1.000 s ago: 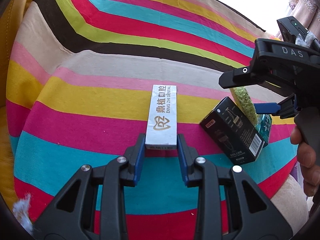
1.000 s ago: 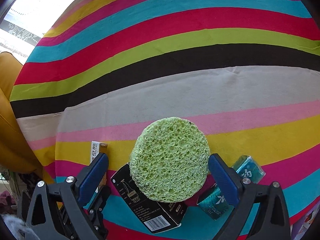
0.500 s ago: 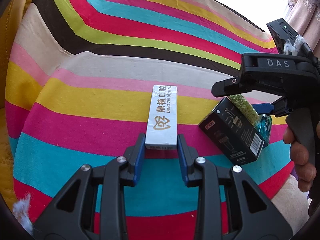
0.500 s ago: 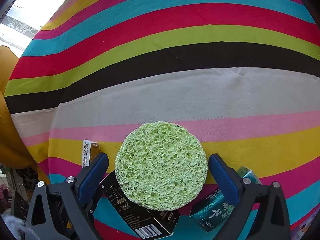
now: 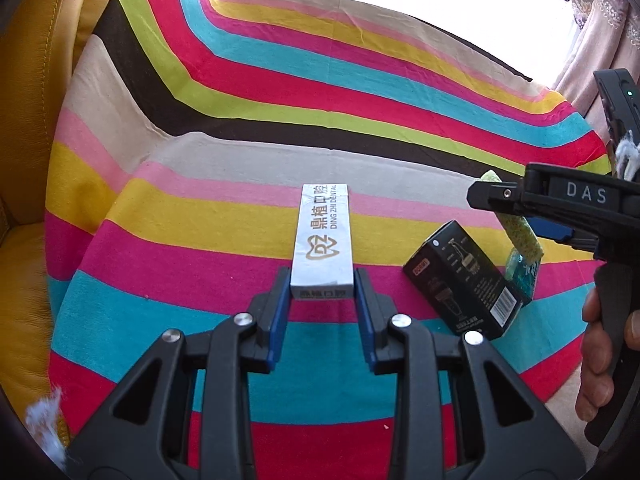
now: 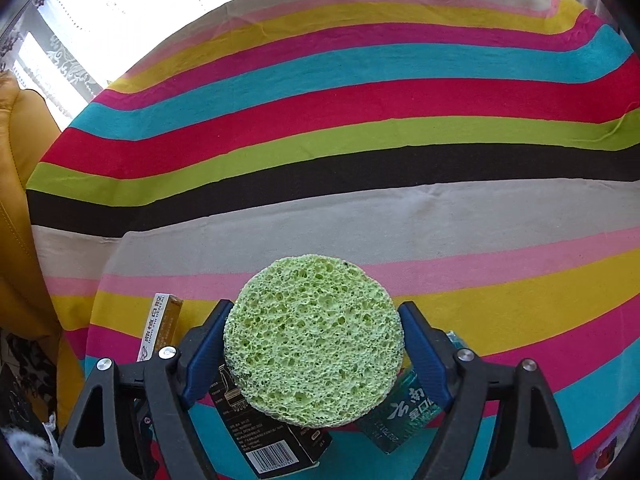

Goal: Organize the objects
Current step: 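Carry the white box and sponge into the purple box and open both tools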

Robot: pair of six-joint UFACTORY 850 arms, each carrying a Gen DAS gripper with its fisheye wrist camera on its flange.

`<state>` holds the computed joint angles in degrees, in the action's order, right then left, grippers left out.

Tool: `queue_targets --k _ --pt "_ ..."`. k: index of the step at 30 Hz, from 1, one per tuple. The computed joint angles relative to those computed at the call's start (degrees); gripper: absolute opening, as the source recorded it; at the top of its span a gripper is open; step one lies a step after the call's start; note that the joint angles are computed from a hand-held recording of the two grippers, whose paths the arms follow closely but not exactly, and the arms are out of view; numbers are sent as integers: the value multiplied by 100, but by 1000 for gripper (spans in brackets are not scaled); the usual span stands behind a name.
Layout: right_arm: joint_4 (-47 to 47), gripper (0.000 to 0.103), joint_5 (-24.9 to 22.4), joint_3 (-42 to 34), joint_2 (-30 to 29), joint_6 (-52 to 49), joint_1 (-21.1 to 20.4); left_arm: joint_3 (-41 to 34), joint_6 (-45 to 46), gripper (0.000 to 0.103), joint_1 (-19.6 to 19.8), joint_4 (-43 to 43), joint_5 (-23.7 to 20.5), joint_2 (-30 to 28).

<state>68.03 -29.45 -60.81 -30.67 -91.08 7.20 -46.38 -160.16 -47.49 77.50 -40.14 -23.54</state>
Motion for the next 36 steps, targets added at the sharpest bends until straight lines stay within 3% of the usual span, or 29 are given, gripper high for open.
queue_targets --k 7,13,23,36 --pt "1866 83 29 883 665 -2273 -284 44 -145 35 -295 -387 -373 150" --pt "2496 83 -116 1473 1121 -3478 -663 -121 -254 35 -614 -673 -577 131" --pt "2475 83 -466 1959 1468 -4094 -1316 -789 153 35 -1044 -1067 -825 -205" --pt "2256 83 -690 1973 1518 -4342 -2327 -1574 816 35 -1194 -1216 -820 -633"
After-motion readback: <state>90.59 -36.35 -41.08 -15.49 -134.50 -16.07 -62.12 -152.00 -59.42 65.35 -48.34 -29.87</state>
